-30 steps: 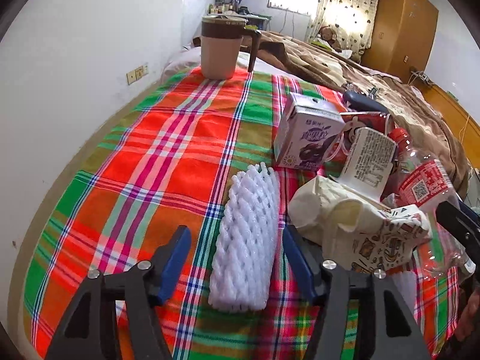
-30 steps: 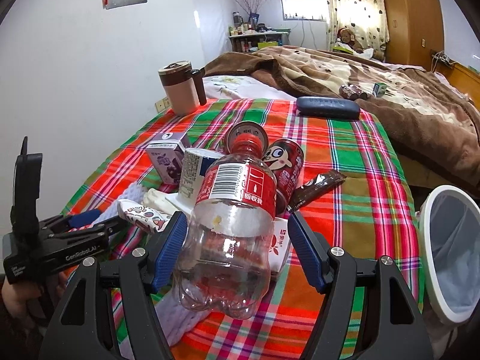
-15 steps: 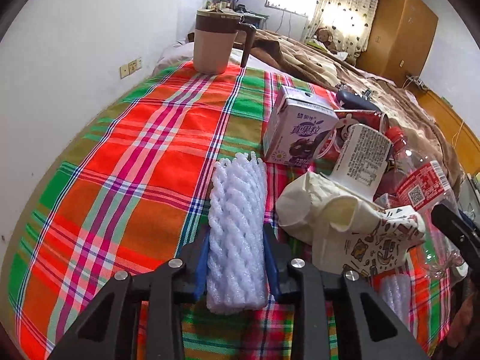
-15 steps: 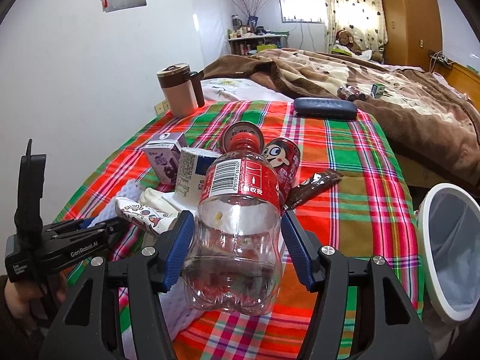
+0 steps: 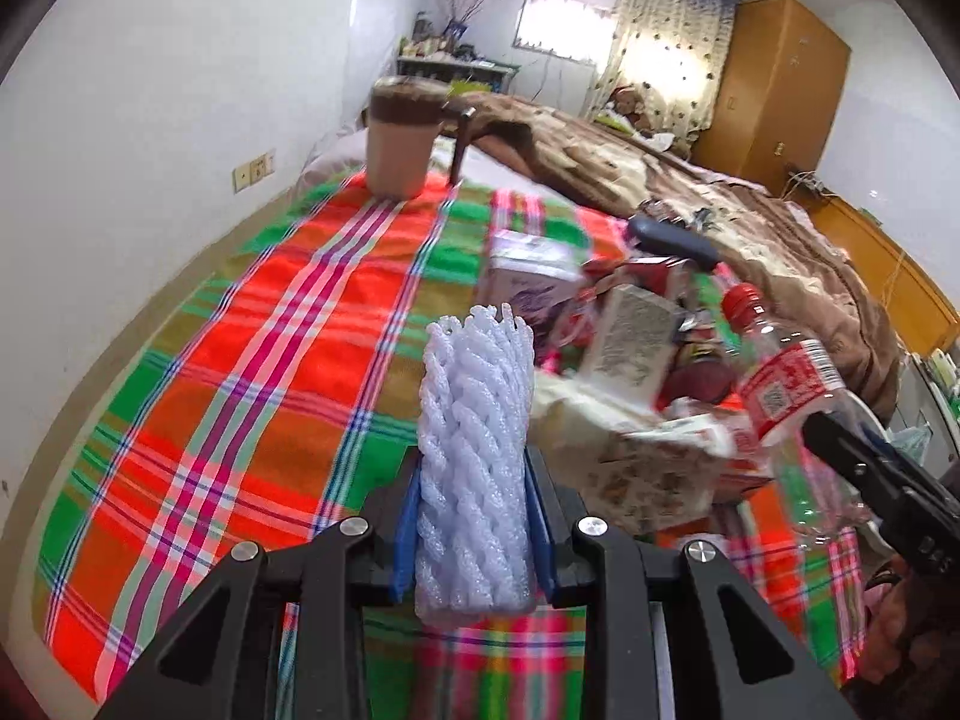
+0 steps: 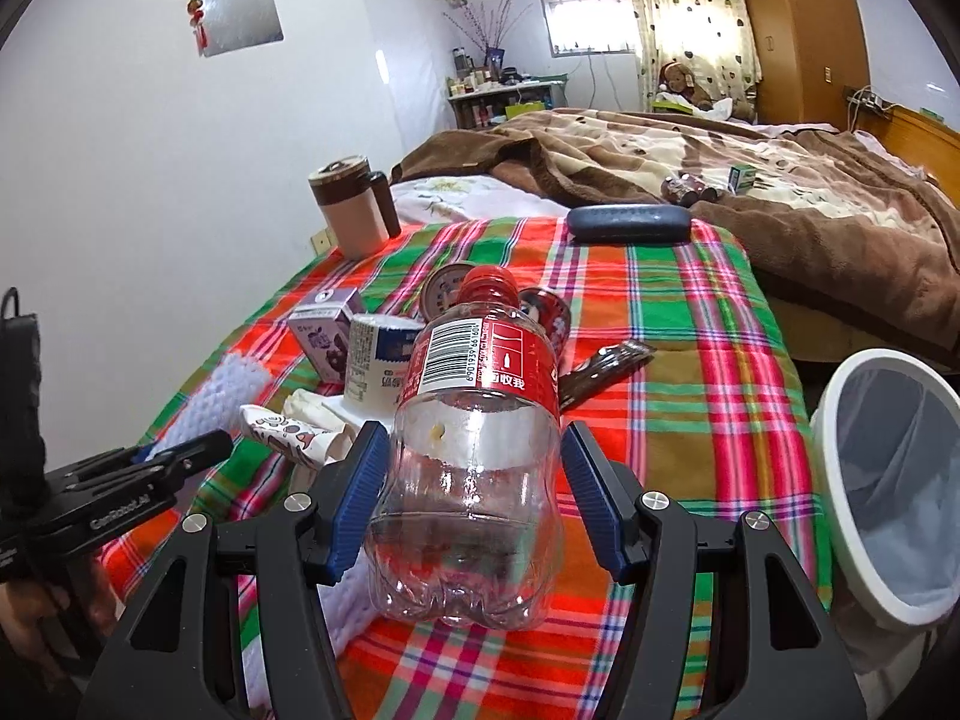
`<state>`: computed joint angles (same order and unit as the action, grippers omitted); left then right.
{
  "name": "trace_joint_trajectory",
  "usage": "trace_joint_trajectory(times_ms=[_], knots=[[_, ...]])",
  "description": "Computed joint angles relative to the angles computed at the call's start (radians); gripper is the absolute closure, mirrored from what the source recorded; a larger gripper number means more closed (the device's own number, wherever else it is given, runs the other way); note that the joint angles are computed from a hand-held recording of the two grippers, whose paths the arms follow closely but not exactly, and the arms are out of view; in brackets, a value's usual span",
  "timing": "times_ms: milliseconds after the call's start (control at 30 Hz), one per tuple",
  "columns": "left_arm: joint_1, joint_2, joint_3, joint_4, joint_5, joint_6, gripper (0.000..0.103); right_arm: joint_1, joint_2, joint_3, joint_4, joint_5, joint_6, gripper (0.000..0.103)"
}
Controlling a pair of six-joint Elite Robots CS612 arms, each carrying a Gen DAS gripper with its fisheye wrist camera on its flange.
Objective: Collect trash
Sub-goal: 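Carry the foam net and bottle over the white wastebasket with both tools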
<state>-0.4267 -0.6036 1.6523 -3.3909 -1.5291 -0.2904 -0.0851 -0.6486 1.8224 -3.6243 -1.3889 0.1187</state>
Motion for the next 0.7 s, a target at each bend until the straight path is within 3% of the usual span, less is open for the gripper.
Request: trace_joint_trajectory(times_ms=[333,700], knots=[[-0.057,-0.045,0.027,-0.047,0.008,0.045,0.072,-0.051,-0.020,0.052,-0.083,0.012,0.028,0.042],[-0.123,-0.036,-0.017,-0.032,-0.057,0.085,0.072,-0.107,-0.034,0.096,-0.138,-0.028,0.058,0.042]])
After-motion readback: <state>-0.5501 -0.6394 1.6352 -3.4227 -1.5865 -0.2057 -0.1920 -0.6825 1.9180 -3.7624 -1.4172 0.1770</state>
